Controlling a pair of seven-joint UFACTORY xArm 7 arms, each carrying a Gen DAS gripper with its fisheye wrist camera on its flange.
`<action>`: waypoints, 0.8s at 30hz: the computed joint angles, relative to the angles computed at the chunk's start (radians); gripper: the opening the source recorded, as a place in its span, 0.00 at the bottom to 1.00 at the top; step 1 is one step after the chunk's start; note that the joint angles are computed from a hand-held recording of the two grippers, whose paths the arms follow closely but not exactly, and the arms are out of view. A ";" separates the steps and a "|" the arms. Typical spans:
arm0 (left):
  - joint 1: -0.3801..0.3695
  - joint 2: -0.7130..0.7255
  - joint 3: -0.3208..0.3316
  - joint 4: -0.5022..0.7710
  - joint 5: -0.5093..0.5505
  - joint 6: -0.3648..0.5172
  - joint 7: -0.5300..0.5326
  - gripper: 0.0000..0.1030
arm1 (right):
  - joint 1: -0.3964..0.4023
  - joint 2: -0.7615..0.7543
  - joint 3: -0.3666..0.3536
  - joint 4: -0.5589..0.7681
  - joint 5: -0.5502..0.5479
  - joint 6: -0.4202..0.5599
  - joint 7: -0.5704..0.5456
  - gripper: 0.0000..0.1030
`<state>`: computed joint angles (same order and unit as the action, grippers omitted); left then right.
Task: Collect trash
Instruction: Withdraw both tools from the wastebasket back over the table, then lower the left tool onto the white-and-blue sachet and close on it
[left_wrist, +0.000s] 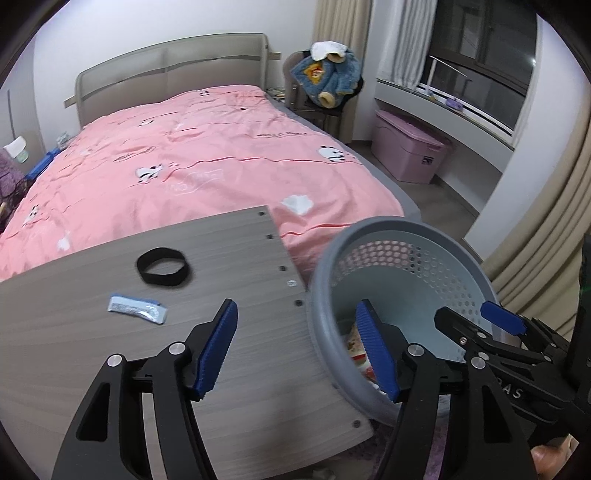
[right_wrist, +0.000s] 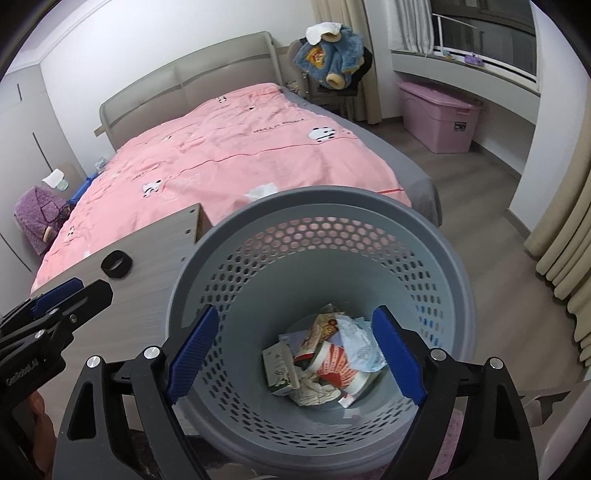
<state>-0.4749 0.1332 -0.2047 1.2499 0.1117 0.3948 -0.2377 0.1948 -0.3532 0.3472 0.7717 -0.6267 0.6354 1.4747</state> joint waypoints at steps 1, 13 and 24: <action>0.001 -0.003 0.009 -0.004 0.014 -0.001 -0.017 0.62 | 0.000 0.010 0.004 0.009 -0.003 -0.001 0.001 0.81; 0.058 0.012 0.091 -0.019 0.201 0.043 -0.261 0.62 | 0.053 0.168 -0.019 0.165 -0.092 -0.036 -0.009 0.81; 0.099 0.071 0.107 0.019 0.221 0.082 -0.313 0.62 | 0.139 0.311 -0.105 0.288 -0.120 -0.084 -0.047 0.84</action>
